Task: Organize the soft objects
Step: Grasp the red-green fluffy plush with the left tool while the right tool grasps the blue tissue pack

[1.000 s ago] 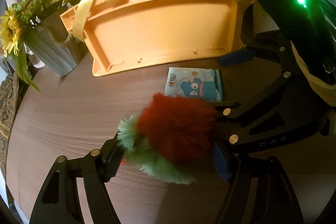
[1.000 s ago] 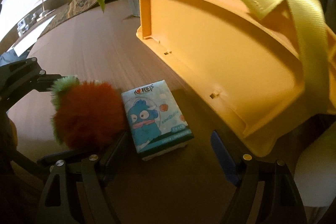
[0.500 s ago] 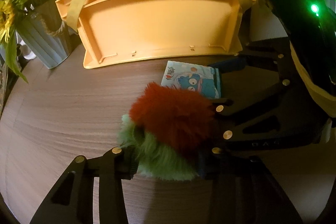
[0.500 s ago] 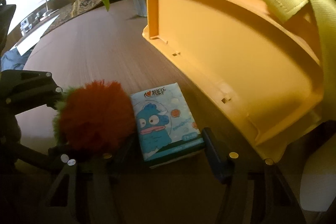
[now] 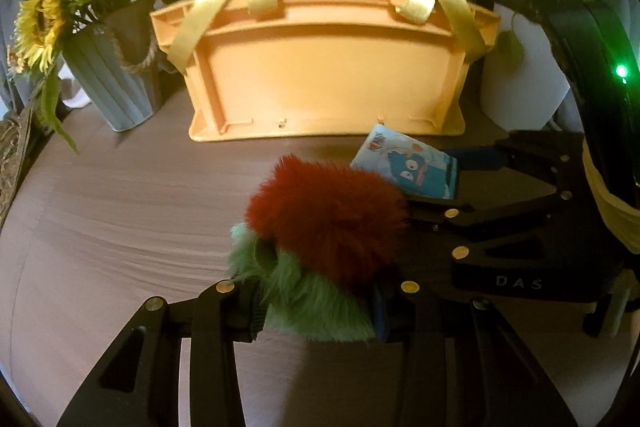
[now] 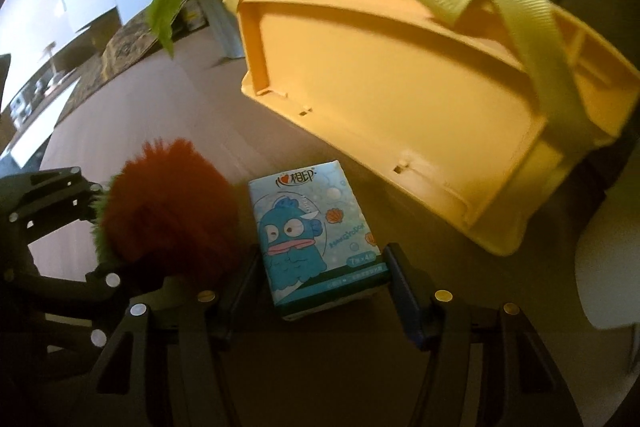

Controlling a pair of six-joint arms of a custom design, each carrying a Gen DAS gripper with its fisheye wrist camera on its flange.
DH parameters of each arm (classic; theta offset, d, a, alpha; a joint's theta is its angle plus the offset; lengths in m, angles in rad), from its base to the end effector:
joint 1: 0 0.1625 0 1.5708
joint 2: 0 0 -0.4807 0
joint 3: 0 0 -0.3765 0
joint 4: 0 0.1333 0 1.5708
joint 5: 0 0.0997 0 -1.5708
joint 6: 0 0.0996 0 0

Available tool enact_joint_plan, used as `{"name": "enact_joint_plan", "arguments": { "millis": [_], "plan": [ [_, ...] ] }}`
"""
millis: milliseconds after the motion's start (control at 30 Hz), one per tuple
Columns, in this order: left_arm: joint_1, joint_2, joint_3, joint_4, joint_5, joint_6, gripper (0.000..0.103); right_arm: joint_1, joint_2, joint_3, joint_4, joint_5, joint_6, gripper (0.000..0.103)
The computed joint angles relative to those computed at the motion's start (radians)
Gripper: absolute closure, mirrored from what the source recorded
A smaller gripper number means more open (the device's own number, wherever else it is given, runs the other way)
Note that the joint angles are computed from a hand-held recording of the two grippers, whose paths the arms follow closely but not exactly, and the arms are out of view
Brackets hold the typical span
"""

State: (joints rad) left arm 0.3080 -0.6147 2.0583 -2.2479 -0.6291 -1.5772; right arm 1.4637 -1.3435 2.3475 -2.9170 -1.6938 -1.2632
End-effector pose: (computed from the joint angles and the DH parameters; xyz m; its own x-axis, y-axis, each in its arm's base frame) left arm -0.3846 -0.3467 -0.0451 -0.6887 -0.2230 -0.6899 0.3517 0.7293 -0.5869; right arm 0.0736 -0.4480 0.2536 -0.3934 -0.8481 0.3548 -0.9058 0.4237 0.0086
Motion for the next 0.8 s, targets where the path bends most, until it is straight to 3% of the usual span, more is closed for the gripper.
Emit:
{"name": "enact_joint_plan", "arguments": {
  "millis": [800],
  "plan": [
    [-0.130,-0.121,0.059,0.088,0.119,-0.102,0.064,0.037,-0.223,0.126,-0.161,0.106,0.319,0.042]
  ]
}}
